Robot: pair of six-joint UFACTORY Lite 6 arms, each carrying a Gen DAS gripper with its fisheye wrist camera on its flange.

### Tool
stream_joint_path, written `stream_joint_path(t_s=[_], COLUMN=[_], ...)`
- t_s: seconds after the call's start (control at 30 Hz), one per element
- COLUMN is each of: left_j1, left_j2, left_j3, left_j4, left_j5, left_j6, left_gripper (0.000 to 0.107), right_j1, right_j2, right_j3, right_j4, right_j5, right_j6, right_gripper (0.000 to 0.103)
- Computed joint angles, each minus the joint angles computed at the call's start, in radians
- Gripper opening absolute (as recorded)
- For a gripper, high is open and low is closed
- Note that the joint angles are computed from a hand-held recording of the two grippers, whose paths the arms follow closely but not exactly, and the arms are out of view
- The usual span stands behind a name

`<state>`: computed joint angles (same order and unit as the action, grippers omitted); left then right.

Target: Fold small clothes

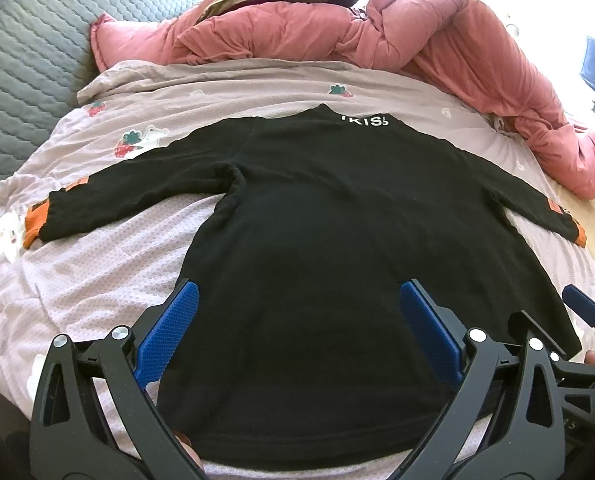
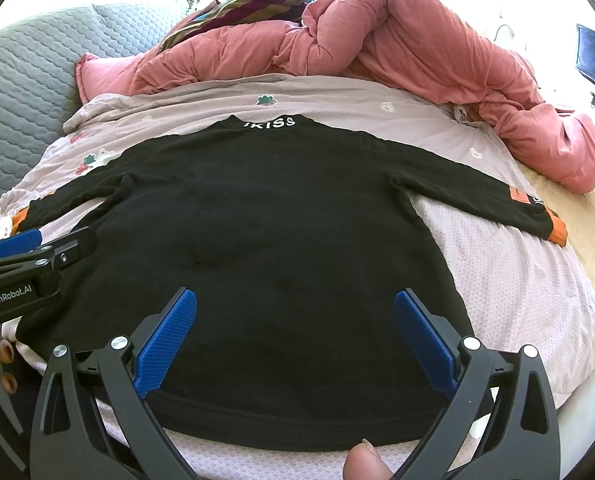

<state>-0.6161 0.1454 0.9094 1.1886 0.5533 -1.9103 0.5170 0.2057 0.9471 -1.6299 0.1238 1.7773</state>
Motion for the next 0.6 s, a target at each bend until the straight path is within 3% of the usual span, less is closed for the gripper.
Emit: stream_joint_path(t_s=[0.6], left_j1=[0.003], left_j2=[0.0], left_j3=[-0.005], left_j4=[0.01], left_j5=[-0.008], left_j6=[-0.006], left_gripper=[0.095], right_j1=[0.003], right_j2=[-0.004], right_j3=[-0.008], right_j4=[-0.033], right_j5=[-0.001], right_j6=[0.032], right_gripper=[0.099])
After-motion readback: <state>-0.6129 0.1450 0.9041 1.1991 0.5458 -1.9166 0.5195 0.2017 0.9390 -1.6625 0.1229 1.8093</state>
